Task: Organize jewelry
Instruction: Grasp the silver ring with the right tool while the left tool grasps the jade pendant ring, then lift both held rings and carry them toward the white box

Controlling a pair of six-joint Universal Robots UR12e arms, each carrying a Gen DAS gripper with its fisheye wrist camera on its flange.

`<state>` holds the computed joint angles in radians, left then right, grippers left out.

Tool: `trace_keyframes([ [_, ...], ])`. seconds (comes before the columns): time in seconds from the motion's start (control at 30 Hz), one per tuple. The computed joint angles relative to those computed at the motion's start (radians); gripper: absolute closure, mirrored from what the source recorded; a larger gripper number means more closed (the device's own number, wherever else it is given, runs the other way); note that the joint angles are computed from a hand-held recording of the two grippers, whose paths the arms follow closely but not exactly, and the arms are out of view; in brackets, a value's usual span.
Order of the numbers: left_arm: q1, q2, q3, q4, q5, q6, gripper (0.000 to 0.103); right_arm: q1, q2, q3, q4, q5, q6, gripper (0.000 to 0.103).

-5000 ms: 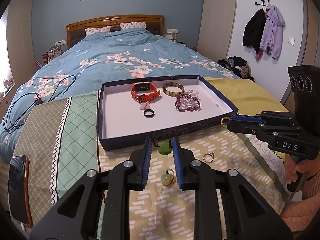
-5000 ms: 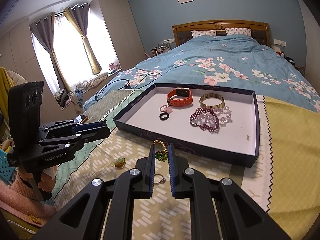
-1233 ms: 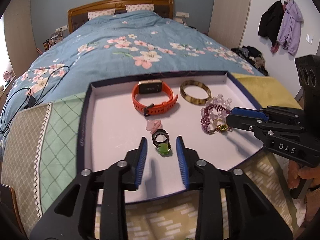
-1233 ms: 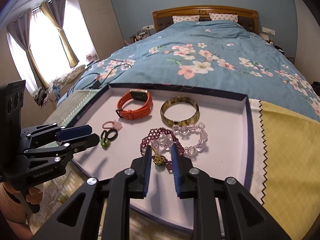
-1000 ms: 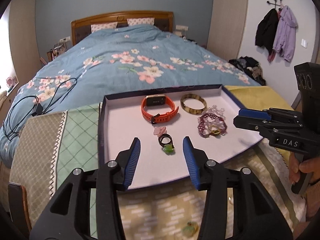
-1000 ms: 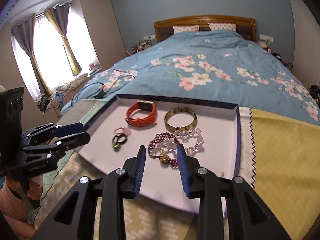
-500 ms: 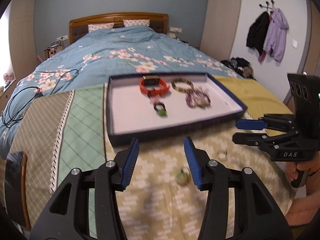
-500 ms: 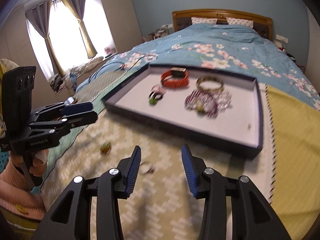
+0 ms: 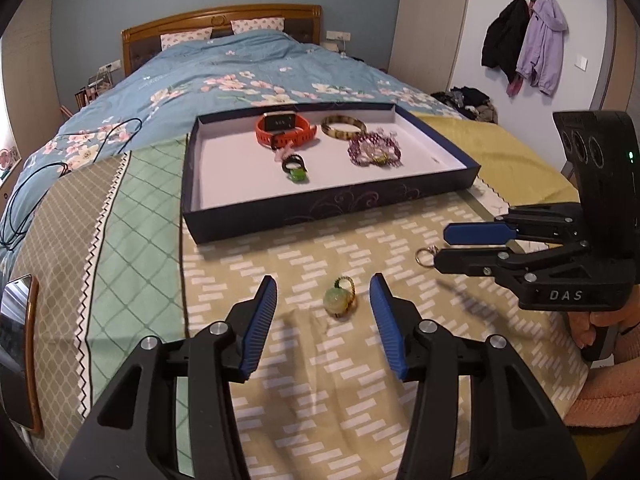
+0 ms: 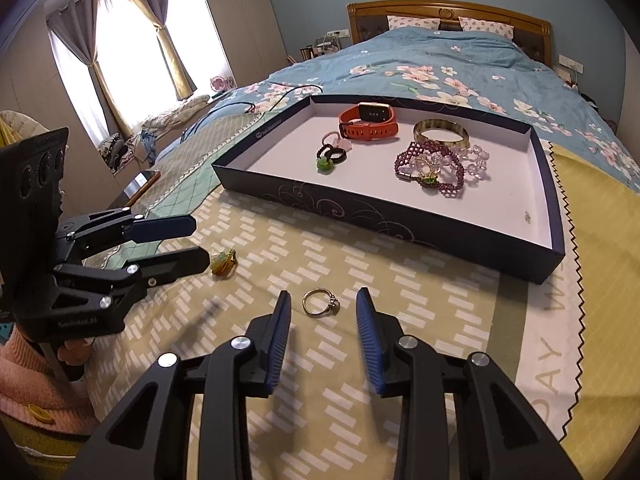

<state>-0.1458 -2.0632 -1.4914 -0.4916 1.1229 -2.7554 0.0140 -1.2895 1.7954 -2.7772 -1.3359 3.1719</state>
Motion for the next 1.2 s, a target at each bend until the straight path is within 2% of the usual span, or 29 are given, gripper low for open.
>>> trace_keyframes([
  [0.07,0.000,-0.001,0.004,-0.020,-0.014,0.012,0.055,-0.001,0.001,-0.003,0.009,0.005,-0.001,0.078],
  [0.3,-0.004,-0.010,0.023,-0.089,-0.023,0.031,0.057,0.000,0.009,-0.019,0.040,-0.004,-0.001,0.084],
  [0.5,-0.009,-0.018,0.041,-0.137,-0.018,0.040,0.062,0.002,0.009,-0.022,0.047,-0.027,-0.004,0.097],
  [0.57,-0.009,-0.019,0.042,-0.141,-0.017,0.040,0.063,0.003,0.009,-0.022,0.046,-0.032,-0.006,0.098],
  [0.63,-0.009,-0.021,0.046,-0.153,-0.022,0.042,0.072,0.005,0.008,-0.021,0.043,-0.037,-0.011,0.098],
  [0.83,-0.010,-0.024,0.052,-0.157,-0.013,0.035,0.085,-0.004,0.001,-0.007,0.011,-0.015,0.005,0.098],
  [1.2,-0.012,-0.019,0.044,-0.129,-0.013,0.028,0.086,-0.016,-0.010,0.017,-0.051,0.020,0.035,0.098],
])
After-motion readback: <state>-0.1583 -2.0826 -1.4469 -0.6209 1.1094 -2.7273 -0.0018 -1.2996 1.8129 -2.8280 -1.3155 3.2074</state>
